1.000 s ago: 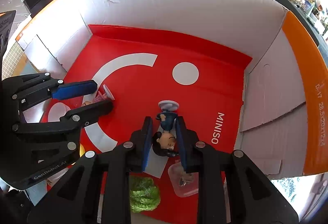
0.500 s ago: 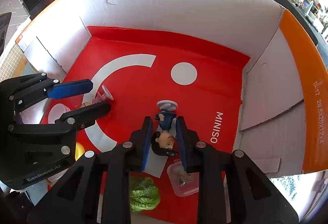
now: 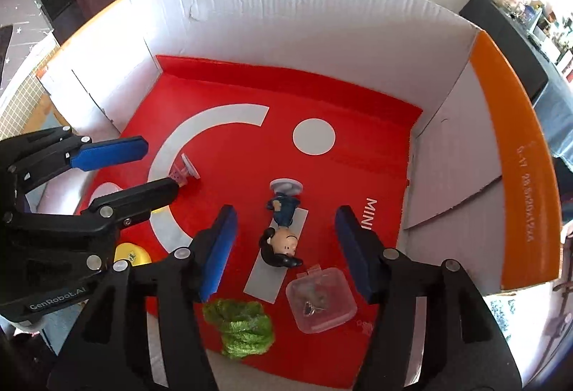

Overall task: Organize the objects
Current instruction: 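Withdraw both open tools out of the box back over the towel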

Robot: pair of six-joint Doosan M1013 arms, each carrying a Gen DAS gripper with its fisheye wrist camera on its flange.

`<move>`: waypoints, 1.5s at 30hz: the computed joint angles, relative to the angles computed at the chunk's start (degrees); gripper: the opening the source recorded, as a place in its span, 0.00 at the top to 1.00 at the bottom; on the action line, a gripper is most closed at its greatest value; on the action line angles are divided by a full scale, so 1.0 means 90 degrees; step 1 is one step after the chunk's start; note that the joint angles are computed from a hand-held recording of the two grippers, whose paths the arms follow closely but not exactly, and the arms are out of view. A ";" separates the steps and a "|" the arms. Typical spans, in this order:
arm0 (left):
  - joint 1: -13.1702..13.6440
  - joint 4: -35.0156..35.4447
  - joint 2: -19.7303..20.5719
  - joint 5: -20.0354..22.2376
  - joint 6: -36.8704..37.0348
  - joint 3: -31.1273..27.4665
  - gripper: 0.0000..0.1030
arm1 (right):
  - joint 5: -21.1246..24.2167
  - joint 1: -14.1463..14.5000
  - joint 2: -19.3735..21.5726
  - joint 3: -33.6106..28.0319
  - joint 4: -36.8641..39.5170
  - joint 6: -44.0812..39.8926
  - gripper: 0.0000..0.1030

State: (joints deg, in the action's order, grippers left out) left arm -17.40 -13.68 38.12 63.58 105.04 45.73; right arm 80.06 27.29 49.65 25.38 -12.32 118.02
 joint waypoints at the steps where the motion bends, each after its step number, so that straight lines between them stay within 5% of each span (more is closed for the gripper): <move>1: 0.0011 -0.0014 0.0003 -0.0015 0.0016 0.0004 0.57 | -0.0004 0.0005 -0.0010 0.0003 -0.0022 0.0011 0.46; 16: 0.0093 -0.0219 -0.0717 -0.0907 0.0260 0.0872 0.46 | -0.0339 0.0248 -0.0399 0.0349 -0.0546 0.0232 0.38; 33: 0.0168 -0.1022 -0.2170 -0.2843 0.1107 0.2779 0.25 | -0.1805 0.0847 -0.1522 0.2032 -0.1753 0.1102 0.24; 45: 0.0233 -0.1496 -0.2792 -0.3519 0.1303 0.3823 0.11 | -0.2405 0.1272 -0.2116 0.3208 -0.3025 0.2512 0.15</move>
